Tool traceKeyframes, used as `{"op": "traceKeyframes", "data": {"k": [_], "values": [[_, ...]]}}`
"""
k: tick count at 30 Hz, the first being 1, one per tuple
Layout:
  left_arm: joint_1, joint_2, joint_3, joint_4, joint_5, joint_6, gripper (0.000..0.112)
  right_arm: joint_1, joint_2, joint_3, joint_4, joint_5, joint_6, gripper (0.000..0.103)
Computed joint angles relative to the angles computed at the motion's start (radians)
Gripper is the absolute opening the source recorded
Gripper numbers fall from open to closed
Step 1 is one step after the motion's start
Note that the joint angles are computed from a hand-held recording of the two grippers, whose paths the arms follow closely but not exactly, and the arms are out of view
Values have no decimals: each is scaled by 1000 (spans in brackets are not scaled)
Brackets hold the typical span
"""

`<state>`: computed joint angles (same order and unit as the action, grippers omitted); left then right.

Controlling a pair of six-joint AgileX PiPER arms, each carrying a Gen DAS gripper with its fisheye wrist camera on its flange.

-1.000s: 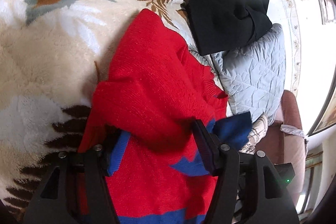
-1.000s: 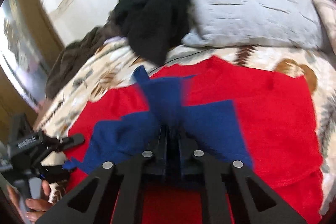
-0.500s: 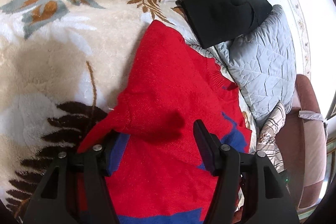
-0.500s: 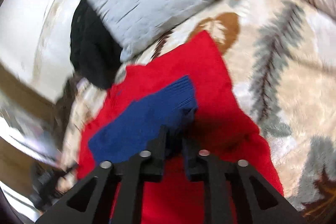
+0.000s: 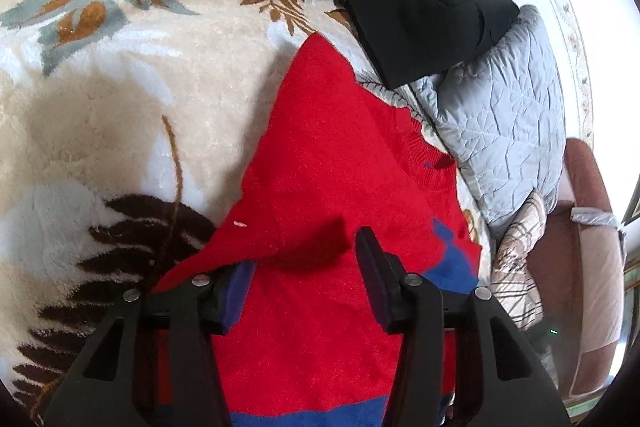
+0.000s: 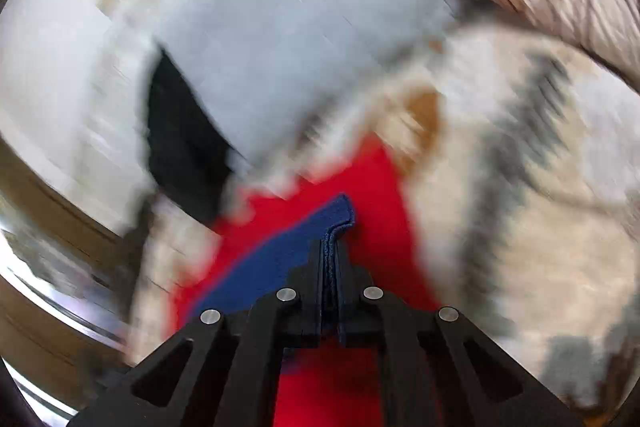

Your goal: Fold small clothes

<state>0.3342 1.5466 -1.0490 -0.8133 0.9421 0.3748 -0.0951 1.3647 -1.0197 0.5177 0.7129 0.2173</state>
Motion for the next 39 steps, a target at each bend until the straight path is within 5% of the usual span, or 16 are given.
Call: {"op": "traceKeyframes", "data": {"k": [3, 6, 7, 9, 10, 11, 14, 18, 24, 26, 32, 36, 37, 38, 39], "values": [[-6, -7, 4, 11, -9, -5, 48, -35, -10, 57, 68, 23, -73, 9], [-11, -15, 12, 11, -23, -2, 48, -74, -19, 68, 175, -5, -103, 39], [-11, -18, 13, 10, -26, 0, 48, -79, -9, 57, 178, -4, -96, 40], [-9, -24, 14, 5, -28, 6, 48, -65, 36, -11, 151, 15, -87, 22], [-7, -23, 12, 5, -26, 7, 48, -64, 35, -23, 163, 8, -126, 4], [-4, -18, 9, 4, -23, 7, 48, -41, 24, -39, 145, -37, -135, 0], [0, 5, 1, 15, -18, -11, 42, -37, -13, -32, 82, -92, -91, 0], [17, 12, -14, 24, 22, -19, 41, -12, 85, -71, -228, 87, 113, 0], [55, -7, 15, -18, 66, 6, 41, -13, -41, -33, -145, 32, 73, 14], [45, -9, 12, -7, 56, -1, 41, 56, 11, -106, -139, 68, 59, 37], [50, 5, 3, -14, 69, 2, 41, 198, 161, -225, -353, 83, 204, 58], [58, 19, -4, -27, 79, 4, 41, 252, 194, -225, -338, 102, 81, 50], [58, 20, -5, -27, 79, 2, 41, 286, 195, -236, -373, 114, 54, 23], [56, 20, -6, -26, 78, 0, 41, 322, 199, -261, -420, 148, 30, 9], [56, 18, -5, -24, 78, -1, 41, 353, 200, -278, -478, 167, 32, 9]]}}
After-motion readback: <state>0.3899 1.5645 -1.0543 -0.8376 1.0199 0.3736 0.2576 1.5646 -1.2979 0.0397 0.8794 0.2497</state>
